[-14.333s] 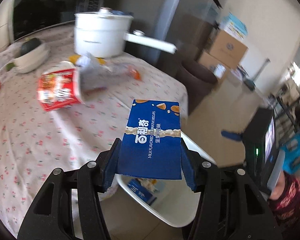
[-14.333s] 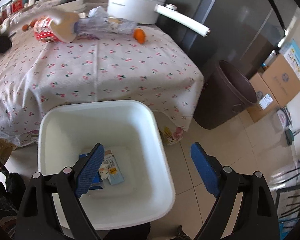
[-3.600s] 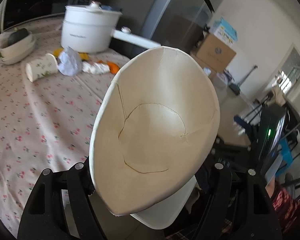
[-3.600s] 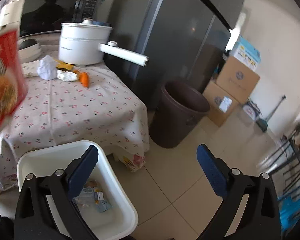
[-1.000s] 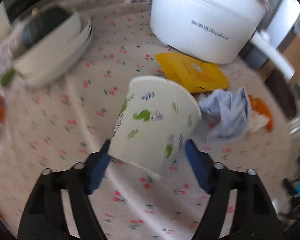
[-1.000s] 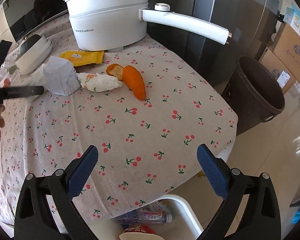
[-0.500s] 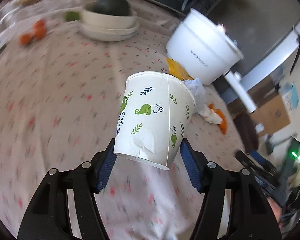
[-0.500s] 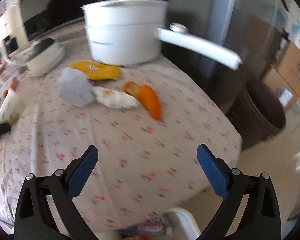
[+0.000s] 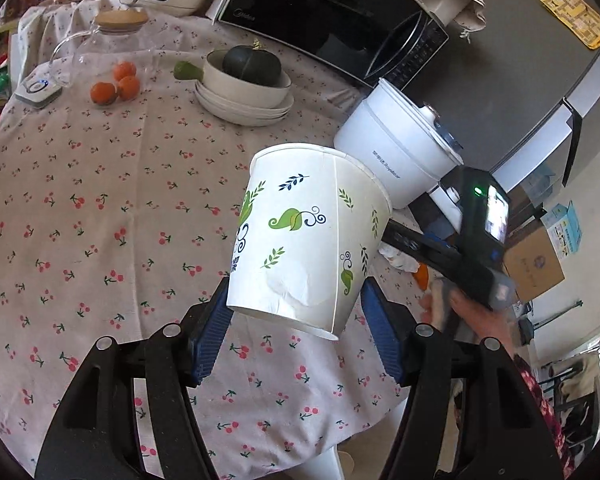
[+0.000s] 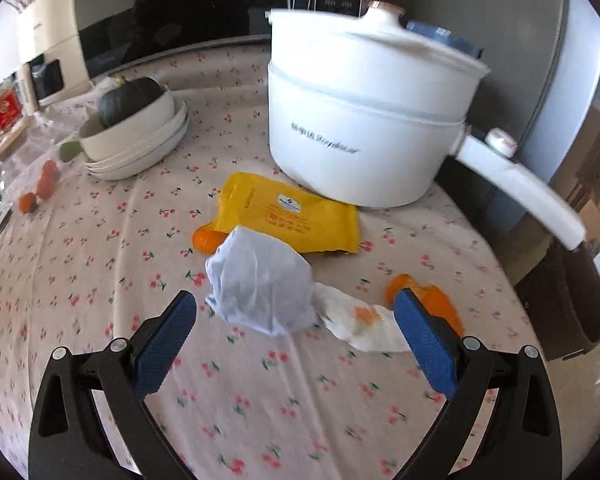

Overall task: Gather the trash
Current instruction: 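Grasp the crumpled white bag with the right gripper while the left holds the paper cup, then carry the paper cup and white bag over the white bin and open both grippers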

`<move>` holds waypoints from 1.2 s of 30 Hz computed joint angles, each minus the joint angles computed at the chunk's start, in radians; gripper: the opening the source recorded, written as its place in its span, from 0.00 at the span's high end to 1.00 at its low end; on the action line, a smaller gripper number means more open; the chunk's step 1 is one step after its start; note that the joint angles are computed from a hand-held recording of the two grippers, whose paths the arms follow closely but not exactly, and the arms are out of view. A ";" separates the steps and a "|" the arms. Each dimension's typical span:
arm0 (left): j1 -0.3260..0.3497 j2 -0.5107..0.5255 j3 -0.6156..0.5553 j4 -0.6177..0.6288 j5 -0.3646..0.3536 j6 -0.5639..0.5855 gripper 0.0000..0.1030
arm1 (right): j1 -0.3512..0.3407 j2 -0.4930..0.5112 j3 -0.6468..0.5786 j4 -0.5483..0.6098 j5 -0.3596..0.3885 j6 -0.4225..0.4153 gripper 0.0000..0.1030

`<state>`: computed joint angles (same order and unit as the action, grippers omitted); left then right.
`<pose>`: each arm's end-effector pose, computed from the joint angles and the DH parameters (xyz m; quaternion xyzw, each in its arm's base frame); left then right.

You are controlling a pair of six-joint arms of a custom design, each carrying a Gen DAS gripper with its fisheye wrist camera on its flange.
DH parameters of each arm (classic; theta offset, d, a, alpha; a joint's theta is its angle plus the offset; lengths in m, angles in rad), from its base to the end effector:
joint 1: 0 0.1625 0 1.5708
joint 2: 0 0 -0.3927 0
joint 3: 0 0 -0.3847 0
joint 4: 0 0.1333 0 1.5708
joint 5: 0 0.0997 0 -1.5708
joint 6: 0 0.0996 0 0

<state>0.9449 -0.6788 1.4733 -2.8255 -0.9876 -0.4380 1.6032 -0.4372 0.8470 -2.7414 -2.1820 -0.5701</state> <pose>-0.2584 -0.6787 0.1044 0.0222 0.9346 -0.3302 0.1304 0.1032 -0.8342 0.1852 0.1561 -0.8788 0.2672 0.3634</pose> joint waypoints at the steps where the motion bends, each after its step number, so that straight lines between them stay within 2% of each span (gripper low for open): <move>1: 0.002 -0.001 -0.001 0.004 -0.001 -0.005 0.40 | 0.000 0.010 -0.014 0.011 -0.002 0.000 0.07; 3: 0.008 -0.006 0.005 0.003 -0.010 -0.017 0.40 | 0.002 0.042 -0.057 0.035 -0.014 -0.011 0.09; 5: 0.010 -0.013 0.018 -0.002 -0.005 -0.027 0.40 | 0.001 0.055 -0.082 0.081 -0.011 -0.006 0.36; 6: 0.011 -0.014 0.020 -0.004 -0.001 -0.030 0.40 | 0.000 0.057 -0.091 0.111 -0.006 0.009 0.43; 10: 0.009 -0.024 0.032 -0.019 0.008 -0.041 0.40 | 0.001 0.025 -0.043 0.113 0.011 0.020 0.45; 19: -0.009 -0.050 0.072 -0.074 0.006 -0.029 0.40 | 0.014 -0.128 0.213 -0.028 0.030 0.013 0.45; 28: -0.033 -0.051 0.096 -0.111 -0.008 -0.003 0.40 | 0.016 -0.345 0.526 -0.221 0.082 0.003 0.44; 36: -0.057 -0.039 0.103 -0.116 -0.005 0.032 0.40 | -0.022 -0.515 0.744 -0.257 0.087 -0.006 0.44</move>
<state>0.8882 -0.7174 1.5761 -2.9415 -0.9930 -0.4060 1.5817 -0.9526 1.5911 -2.9989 -2.0948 -0.5758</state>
